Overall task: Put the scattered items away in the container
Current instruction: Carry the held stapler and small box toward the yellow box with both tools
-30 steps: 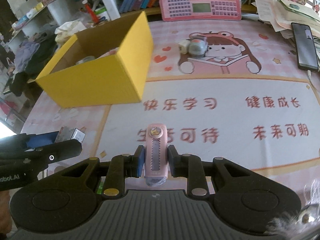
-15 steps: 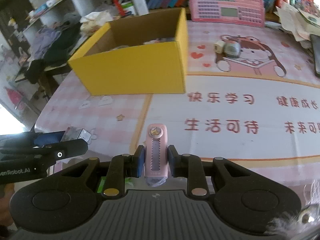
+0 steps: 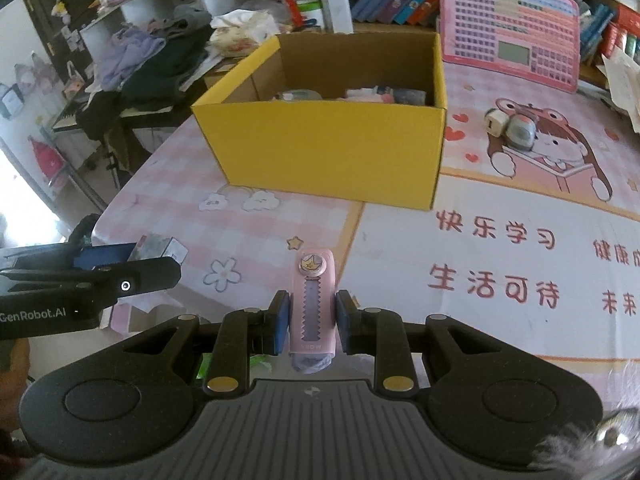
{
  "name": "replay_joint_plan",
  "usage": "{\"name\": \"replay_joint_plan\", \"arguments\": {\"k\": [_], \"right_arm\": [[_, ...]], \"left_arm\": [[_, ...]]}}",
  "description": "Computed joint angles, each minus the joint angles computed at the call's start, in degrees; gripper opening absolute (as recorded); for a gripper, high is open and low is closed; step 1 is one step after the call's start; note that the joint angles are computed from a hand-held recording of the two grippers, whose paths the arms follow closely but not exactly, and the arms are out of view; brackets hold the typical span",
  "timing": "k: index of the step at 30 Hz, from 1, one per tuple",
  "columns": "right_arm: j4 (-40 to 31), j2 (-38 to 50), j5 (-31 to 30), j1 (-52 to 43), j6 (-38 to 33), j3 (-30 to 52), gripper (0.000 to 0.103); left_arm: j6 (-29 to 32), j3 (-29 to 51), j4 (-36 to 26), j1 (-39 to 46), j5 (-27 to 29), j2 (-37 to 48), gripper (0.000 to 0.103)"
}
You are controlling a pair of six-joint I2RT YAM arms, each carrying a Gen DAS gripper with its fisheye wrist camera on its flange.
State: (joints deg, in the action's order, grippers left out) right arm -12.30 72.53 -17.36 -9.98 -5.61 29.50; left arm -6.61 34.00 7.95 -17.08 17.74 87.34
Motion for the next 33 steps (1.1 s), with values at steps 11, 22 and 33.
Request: {"name": "replay_joint_plan", "arguments": {"k": [11,22,33], "right_arm": [[1.1,2.7,1.1,3.3,0.2,2.3,0.023],[1.7,6.5,-2.3,-0.4,-2.2,8.7,0.023],[1.0,19.7,-6.3,-3.4,-2.9,25.7,0.023]], "left_arm": [[0.0,0.9,0.7,1.9,0.3,0.4,0.053],[0.5,7.5,2.1,0.1,-1.4,3.6,0.053],[4.0,23.4,1.5,-2.0,-6.2,14.4,0.053]]}}
